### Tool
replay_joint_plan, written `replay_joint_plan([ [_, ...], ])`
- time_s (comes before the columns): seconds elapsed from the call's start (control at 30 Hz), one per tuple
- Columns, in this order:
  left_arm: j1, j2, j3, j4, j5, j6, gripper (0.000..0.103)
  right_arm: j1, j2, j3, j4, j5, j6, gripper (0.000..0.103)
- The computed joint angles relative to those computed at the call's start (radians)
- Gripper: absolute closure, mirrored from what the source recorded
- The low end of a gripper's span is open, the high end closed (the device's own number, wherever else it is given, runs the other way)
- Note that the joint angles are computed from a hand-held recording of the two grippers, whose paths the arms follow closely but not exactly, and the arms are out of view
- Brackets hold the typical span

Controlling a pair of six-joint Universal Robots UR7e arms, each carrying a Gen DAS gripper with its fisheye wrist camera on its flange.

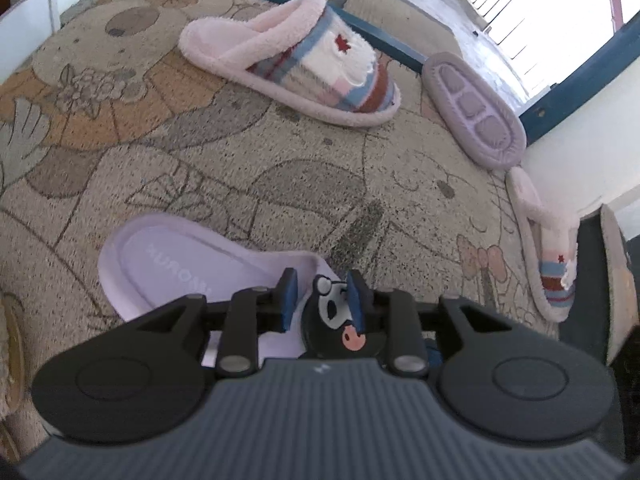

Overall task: Organize scattered shoes
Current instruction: 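Lift both lavender Kuromi slides and turn toward the shoe cabinet, then lower both lavender slides at the cabinet base beside the other pairs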

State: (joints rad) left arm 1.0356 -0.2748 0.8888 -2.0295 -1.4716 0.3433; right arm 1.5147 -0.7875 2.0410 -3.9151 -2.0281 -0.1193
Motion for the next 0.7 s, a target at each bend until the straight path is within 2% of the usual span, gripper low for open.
replay_joint_plan([
  [0.03, 0.002, -0.002, 0.001, -0.001, 0.003, -0.002, 0.067, -0.011, -0.014, 0.018, 0.014, 0.02, 0.052, 0.056],
  [0.07, 0.004, -0.002, 0.0, 0.003, 0.005, -0.003, 0.062, -0.022, -0.022, 0.034, 0.021, 0.042, 0.101, 0.056],
  [0.1, 0.008, 0.002, -0.005, 0.015, 0.004, -0.005, 0.054, -0.025, -0.021, 0.04, 0.021, 0.05, 0.124, 0.056],
  [0.17, 0.016, 0.009, -0.018, 0.038, 0.0, -0.013, 0.049, -0.038, -0.01, 0.051, 0.033, 0.067, 0.164, 0.057],
  [0.27, 0.023, 0.011, -0.017, 0.047, -0.017, -0.02, 0.051, -0.049, 0.005, 0.041, 0.022, 0.108, 0.176, 0.062],
  [0.3, 0.024, 0.01, -0.013, 0.049, -0.024, -0.012, 0.062, -0.054, 0.006, 0.036, 0.021, 0.12, 0.186, 0.066],
  [0.33, 0.024, 0.005, -0.003, 0.042, -0.031, -0.002, 0.067, -0.058, 0.01, 0.029, 0.021, 0.125, 0.193, 0.067],
  [0.43, 0.012, -0.018, 0.047, -0.008, -0.005, 0.03, 0.067, -0.064, 0.02, 0.034, -0.008, 0.15, 0.2, 0.073],
  [0.5, 0.01, -0.026, 0.057, -0.017, -0.004, 0.029, 0.068, -0.066, 0.024, 0.044, -0.039, 0.168, 0.212, 0.073],
  [0.7, -0.003, -0.026, 0.048, -0.07, 0.021, 0.045, 0.068, -0.063, 0.015, 0.012, -0.013, 0.178, 0.193, 0.074],
])
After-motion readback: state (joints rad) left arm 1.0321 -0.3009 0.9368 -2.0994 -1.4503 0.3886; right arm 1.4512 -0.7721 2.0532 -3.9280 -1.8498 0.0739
